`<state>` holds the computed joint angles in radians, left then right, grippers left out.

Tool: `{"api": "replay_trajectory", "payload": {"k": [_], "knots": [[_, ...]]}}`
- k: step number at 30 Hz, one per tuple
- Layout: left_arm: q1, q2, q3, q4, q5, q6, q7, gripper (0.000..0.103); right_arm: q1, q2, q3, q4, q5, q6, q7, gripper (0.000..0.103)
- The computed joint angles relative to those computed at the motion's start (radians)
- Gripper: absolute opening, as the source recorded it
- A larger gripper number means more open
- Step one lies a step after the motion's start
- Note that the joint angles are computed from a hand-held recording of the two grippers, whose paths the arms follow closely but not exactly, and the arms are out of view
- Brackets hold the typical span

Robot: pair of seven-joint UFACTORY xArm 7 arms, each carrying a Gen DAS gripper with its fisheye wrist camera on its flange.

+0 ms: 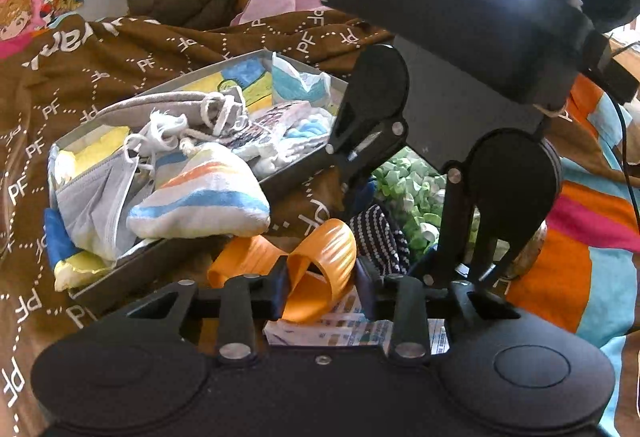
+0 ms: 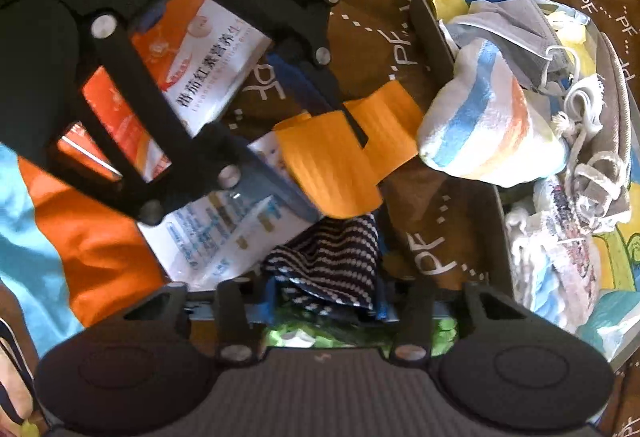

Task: Organize soft objects
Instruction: 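Grasp the orange silicone cup with the left tool while the right tool grasps the striped sock, then carry the orange cup and striped sock over the tray with both tools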

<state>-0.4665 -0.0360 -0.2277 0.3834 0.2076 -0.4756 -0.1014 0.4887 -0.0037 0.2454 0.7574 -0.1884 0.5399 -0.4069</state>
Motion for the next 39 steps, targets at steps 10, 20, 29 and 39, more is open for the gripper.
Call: {"api": "replay_trajectory", "payload": {"k": [10, 20, 29, 39], "knots": [[-0.029, -0.036, -0.067, -0.067, -0.319, -0.072, 0.073, 0.024, -0.049, -0.105, 0.004, -0.168, -0.154, -0.281, 0.219, 0.012], [-0.117, -0.011, -0.133, -0.042, -0.745, -0.156, 0.176, 0.016, -0.191, -0.244, 0.088, -0.277, -0.309, -0.493, 0.425, 0.011], [-0.130, -0.001, -0.097, 0.041, -0.637, -0.233, 0.089, 0.015, -0.415, -0.324, 0.191, -0.266, -0.265, -0.614, 0.381, 0.011], [-0.152, 0.271, -0.029, 0.410, -0.643, -0.384, 0.140, 0.015, -0.960, -0.327, 0.579, -0.179, -0.140, -0.703, 0.419, 0.012]]}}
